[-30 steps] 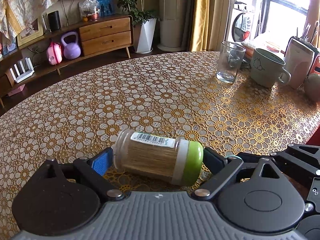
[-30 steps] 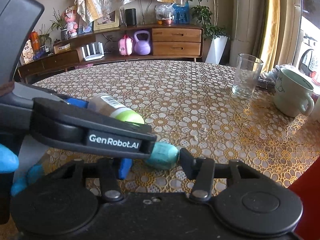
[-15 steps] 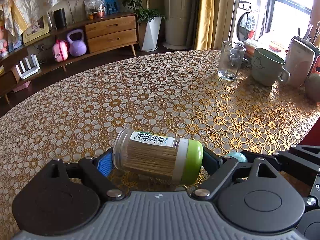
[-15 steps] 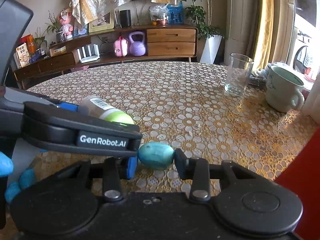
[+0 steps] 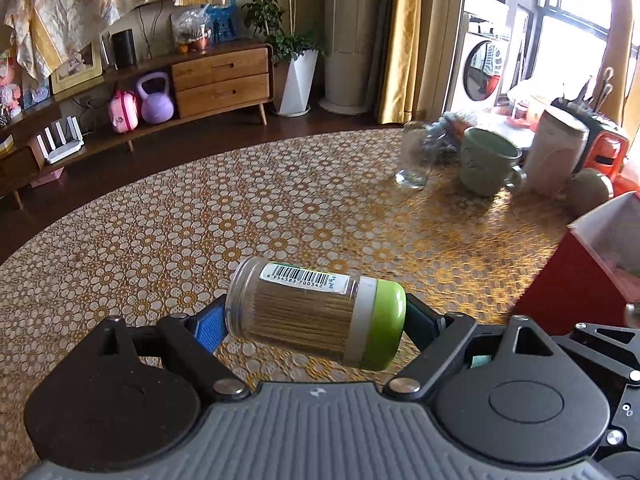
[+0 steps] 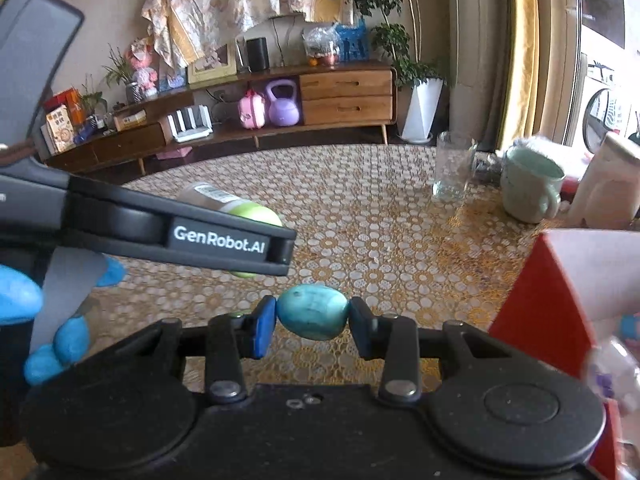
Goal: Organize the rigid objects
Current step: 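Carry the toothpick jar and the teal egg over the red box with both tools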
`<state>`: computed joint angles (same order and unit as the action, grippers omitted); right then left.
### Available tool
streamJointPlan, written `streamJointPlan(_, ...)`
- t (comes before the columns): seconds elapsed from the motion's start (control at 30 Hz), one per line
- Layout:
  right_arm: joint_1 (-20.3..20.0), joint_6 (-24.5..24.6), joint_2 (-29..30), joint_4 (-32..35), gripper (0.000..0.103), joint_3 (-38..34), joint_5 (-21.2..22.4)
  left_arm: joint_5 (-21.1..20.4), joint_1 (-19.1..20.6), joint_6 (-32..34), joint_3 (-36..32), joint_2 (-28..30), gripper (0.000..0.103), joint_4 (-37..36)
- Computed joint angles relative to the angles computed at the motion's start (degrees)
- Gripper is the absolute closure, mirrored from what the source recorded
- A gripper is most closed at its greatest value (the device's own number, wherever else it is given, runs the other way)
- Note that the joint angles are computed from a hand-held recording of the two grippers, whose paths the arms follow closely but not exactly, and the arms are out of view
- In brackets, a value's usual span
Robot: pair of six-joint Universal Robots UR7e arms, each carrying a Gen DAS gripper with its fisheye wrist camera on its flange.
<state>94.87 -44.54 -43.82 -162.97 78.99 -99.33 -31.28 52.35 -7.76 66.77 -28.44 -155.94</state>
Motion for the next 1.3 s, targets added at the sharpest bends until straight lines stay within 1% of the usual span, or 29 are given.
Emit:
streamJointPlan(0.2, -0.08, 0.03, -5.82, 1.39, 0.065, 4.27, 2.58, 0.45, -3.19, -5.10, 3.33, -2.86, 0.014, 3.44)
streamJointPlan(0.33, -0.31, -0.91, -9.39, 1.44, 0.065, 6.87, 4.11, 1.05, -5.44, -7.67, 4.91, -4.21, 0.014, 5.67)
streamJointPlan(0.6, -1.55, -2.27, -15.16, 1.89, 0.065, 9.77, 6.73, 1.98, -9.34, -9.07, 5.61, -4.50, 0.014, 6.78)
streamJointPlan(0.83, -3.62, -3.35, -18.19, 1.70, 0.065, 10.39, 7.22, 1.07, -11.56, -9.69, 3.35, -2.37, 0.014, 7.88)
streamJointPlan(1.03, -5.94, -2.62, -19.36, 2.13, 0.065, 8.99, 6.96, -0.81, -12.67, -8.84, -0.35, 1.26, 0.014, 8.44)
streamJointPlan(1.1, -6.83, -1.97, -19.55, 3.04, 0.065, 7.99, 7.01, -1.79, -12.84, -8.58, -1.72, 2.57, 0.014, 8.96)
streamJointPlan(1.3, -9.13, -2.24, -19.20, 3.74, 0.065, 5.10, 5.40, -4.00, -13.04, -8.22, -8.20, 7.50, 0.014, 11.41)
